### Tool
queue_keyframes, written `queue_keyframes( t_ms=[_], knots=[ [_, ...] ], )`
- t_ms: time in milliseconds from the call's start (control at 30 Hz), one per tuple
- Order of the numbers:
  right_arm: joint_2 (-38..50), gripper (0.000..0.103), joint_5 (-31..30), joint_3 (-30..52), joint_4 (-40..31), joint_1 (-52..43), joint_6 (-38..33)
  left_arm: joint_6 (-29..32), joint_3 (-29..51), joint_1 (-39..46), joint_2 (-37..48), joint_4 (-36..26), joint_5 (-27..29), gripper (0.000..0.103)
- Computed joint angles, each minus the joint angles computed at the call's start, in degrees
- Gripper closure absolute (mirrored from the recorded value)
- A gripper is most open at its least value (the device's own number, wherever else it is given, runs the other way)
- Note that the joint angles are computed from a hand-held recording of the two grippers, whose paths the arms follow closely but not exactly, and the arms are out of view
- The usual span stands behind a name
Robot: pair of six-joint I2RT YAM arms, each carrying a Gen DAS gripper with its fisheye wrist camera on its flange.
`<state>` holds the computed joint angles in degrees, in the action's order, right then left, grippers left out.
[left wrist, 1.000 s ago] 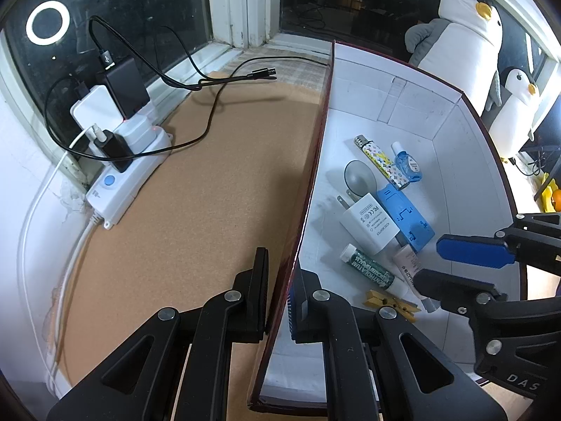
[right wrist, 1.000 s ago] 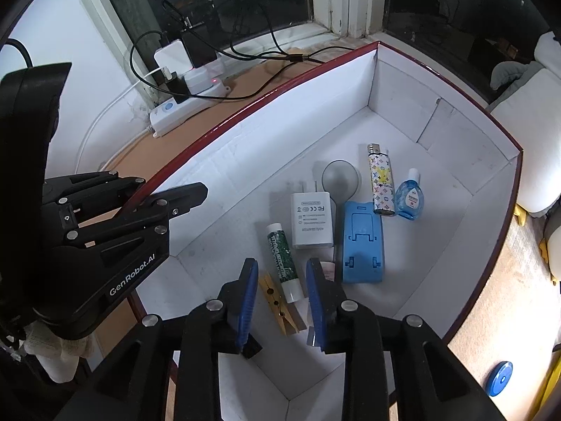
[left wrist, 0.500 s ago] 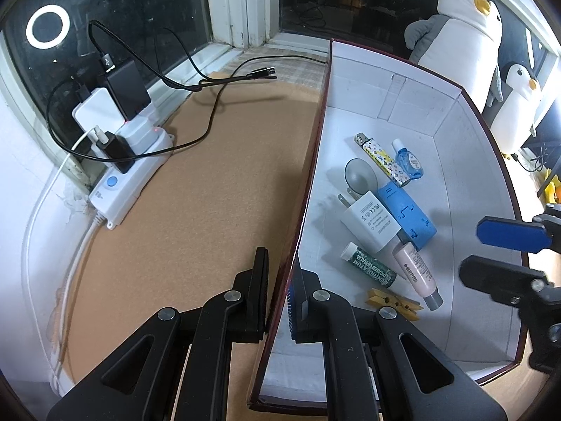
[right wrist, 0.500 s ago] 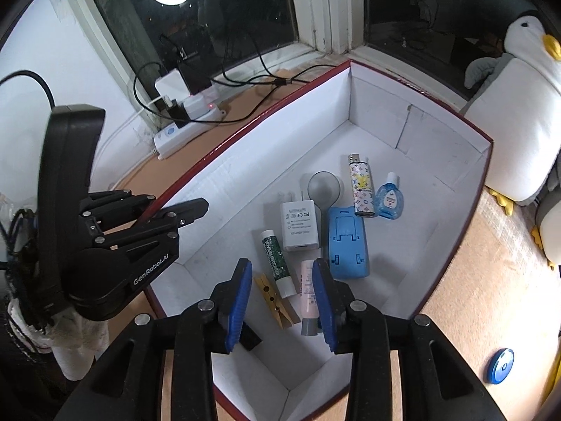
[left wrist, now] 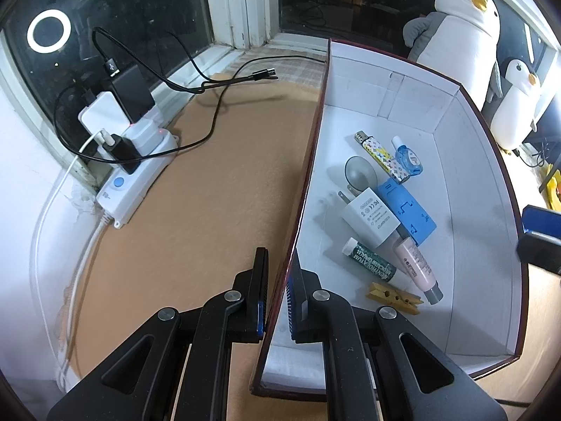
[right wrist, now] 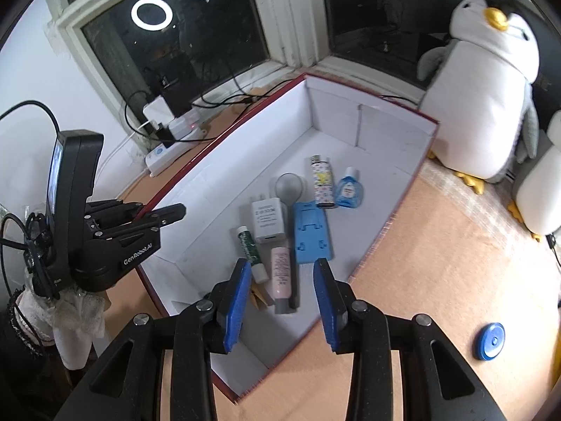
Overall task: Organize rigid objects
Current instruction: 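Return the right gripper to the blue round tape measure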
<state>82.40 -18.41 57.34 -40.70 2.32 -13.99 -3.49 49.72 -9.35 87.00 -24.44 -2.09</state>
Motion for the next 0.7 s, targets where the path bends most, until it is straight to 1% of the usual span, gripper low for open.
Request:
queue_keyframes(
  t_ms=[133,367,500,600,700],
  knots=[
    [-2.27,0.066,-0.84,-0.84,-0.59,-3.76,-1.09,-0.08,0.12,-0.13,-0.71,-0.95,-0.24,0.095],
    [-4.78,0.063,-3.51,-1.96,-2.25,-14.66,-5.74,-0.66,-0.37,-0.66,-2.43,-2.5,-1.36,0.095],
    [-4.32,0.062,-4.94,-2.51,-2.85,-22.08,-9.09,-1.35,-0.59,-0.99,-2.94,-3.07,-1.96,0.094],
    [-3.7,0.062,-3.08,-4.32,-0.29,-27.23,-11.37,-1.78,-0.72,-1.35,-3.22,-3.42,-2.63,0.094],
    [-0.7,0.062,-3.4,-4.51,0.76,-32.28,-13.6,-2.09,-0.64,-1.58,-3.3,-3.83,-3.19,0.093]
  ],
)
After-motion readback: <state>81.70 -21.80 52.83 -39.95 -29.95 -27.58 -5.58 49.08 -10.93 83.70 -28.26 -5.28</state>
